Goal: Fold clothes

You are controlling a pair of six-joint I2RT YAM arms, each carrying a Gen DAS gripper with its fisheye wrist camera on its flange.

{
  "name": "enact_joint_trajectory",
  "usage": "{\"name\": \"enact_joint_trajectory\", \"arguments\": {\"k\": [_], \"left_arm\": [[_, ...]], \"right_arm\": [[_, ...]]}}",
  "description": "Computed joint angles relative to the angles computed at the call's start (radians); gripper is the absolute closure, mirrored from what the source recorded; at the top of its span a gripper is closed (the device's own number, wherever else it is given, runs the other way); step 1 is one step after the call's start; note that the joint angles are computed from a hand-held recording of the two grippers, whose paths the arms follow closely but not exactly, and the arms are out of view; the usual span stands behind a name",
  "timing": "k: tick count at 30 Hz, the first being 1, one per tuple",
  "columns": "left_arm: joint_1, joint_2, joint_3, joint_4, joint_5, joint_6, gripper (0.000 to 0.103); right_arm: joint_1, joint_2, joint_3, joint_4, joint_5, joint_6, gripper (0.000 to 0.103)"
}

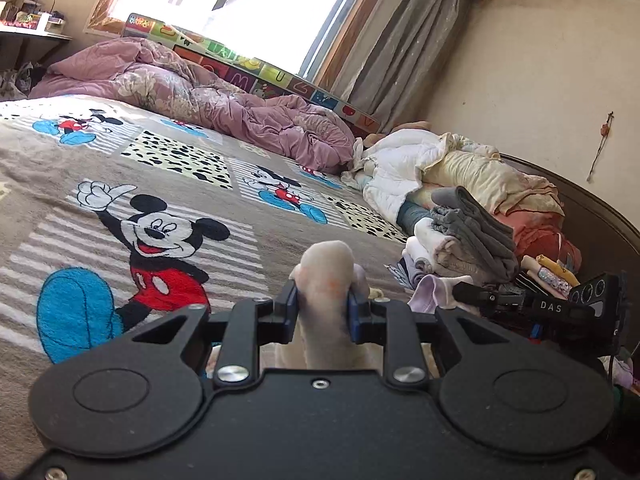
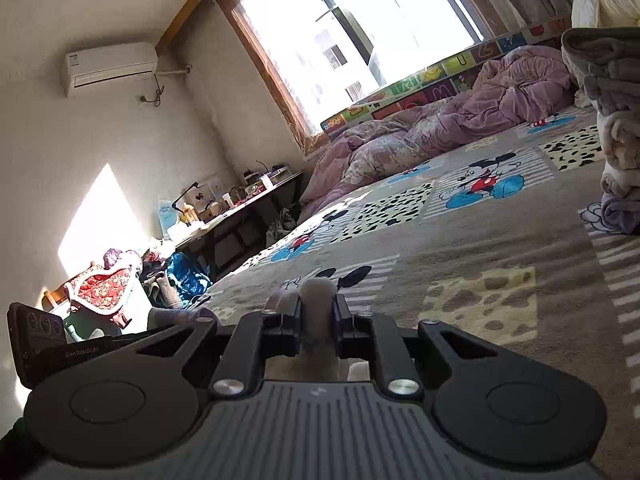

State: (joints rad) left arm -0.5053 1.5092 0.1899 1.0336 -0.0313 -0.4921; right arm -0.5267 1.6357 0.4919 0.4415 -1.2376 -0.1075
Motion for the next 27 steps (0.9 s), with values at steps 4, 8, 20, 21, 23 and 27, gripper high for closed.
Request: {"name": "enact_joint_trajectory", "arguments": {"k": [4, 8, 20, 21, 23, 27], "left_arm": [[0.104, 0.188, 0.044, 0.108, 0.120, -0.043, 0.080], [0.178, 0.283, 0.046, 0.195, 0.220, -0.088, 0.080], [0.105, 0.188, -0.005, 0.161, 0.003, -0.107, 0.049], [0.090, 0.144, -0.034, 0.164, -0.033, -0.099, 0.049], [0.054, 0.036, -0.094, 0.156, -0.090, -0.066, 0.049], [-0.049, -0.243, -0.182, 0.018, -0.110, 0.061, 0.049]], "right_arm": [[0.095, 0.164, 0.095, 0.063, 0.074, 0.101, 0.087], [0.145, 0.266, 0.188, -0.014, 0.094, 0.087, 0.087], [0.155, 0.214, 0.037, 0.248, 0.260, 0.171, 0.063], [0.149, 0.166, -0.001, 0.267, 0.283, 0.157, 0.063], [0.130, 0.055, -0.089, 0.314, 0.309, 0.107, 0.063], [0.097, -0.165, -0.225, 0.283, 0.254, -0.084, 0.062]]}}
